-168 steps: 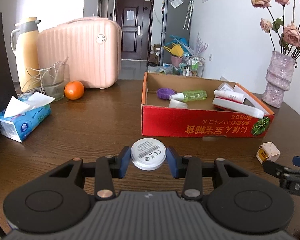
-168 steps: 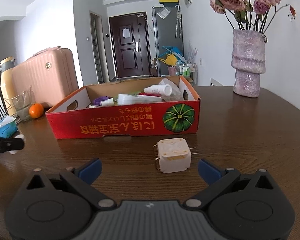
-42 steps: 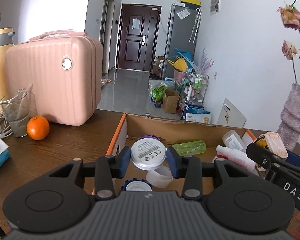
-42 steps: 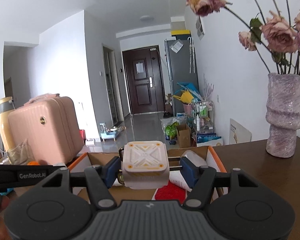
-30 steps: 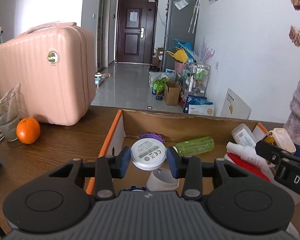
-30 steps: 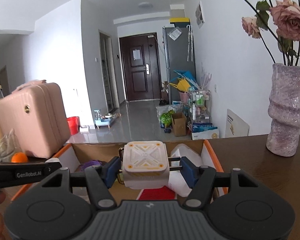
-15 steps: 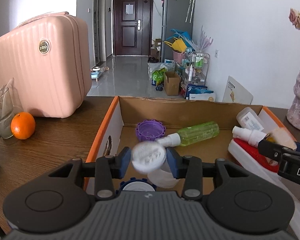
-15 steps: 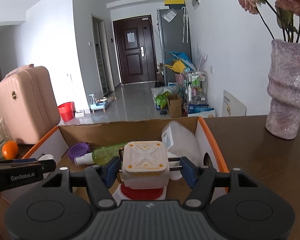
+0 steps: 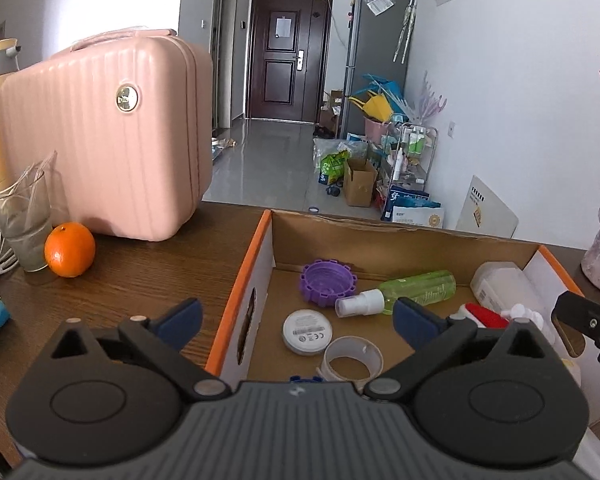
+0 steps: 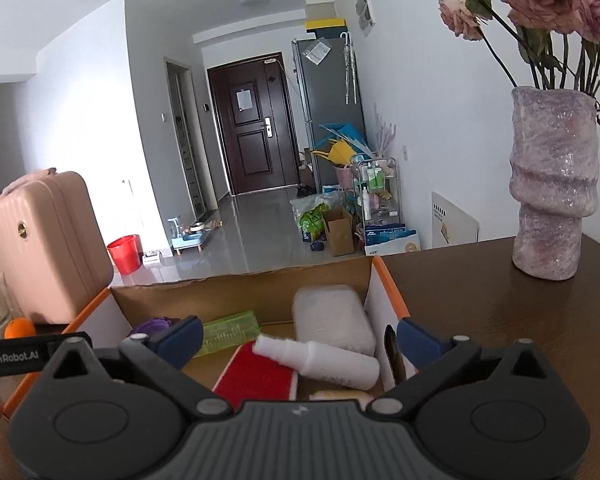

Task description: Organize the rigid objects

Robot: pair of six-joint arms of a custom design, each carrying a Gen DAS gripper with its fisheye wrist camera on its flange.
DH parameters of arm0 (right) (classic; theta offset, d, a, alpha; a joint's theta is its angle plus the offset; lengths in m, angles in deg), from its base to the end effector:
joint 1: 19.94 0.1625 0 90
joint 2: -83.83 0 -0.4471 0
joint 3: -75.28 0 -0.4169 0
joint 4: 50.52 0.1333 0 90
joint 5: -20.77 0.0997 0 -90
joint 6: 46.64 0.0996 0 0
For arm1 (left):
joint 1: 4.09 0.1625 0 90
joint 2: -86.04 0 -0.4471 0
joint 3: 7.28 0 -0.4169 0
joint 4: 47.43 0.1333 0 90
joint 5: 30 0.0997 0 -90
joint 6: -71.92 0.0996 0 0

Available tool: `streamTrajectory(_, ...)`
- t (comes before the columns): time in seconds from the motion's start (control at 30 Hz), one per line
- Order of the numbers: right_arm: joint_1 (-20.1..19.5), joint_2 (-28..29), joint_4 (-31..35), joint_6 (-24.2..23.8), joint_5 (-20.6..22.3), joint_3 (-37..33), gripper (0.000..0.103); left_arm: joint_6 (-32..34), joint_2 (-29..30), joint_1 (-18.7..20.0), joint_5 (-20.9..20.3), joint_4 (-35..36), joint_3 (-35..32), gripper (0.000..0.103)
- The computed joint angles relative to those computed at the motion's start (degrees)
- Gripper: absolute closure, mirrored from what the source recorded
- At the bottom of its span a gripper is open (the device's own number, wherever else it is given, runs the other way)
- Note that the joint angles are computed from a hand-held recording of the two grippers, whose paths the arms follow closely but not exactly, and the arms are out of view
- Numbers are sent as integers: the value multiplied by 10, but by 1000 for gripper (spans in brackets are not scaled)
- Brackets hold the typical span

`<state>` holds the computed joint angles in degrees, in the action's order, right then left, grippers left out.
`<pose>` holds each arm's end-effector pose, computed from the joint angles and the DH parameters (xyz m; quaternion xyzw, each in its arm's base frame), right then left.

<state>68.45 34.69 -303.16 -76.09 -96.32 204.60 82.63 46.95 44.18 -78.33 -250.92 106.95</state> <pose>0.0749 -0.4669 0.1771 0.0261 -0.7468 0.5702 0.3413 -0.2360 -0.5644 0.0450 0.2852 0.8435 -0.3856 0.2416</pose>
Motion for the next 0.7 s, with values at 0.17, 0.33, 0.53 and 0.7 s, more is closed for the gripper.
streamTrajectory(0.17, 3, -2, -7, -3, 3, 3, 0, 6, 0, -1, -1, -8, 2, 0)
streamTrajectory(0.33, 13, 1, -22, -10, 1, 7, 0, 13, -11, -7, -6, -19, 14, 0)
streamTrajectory(0.53, 26, 2, -48, -26, -4, 20, 0, 28, -31, -21, -8, -53, 47, 0)
streamTrajectory(0.7, 42, 6, -88, -33, -9, 43, 0, 43, -54, -37, -9, -89, 90, 0)
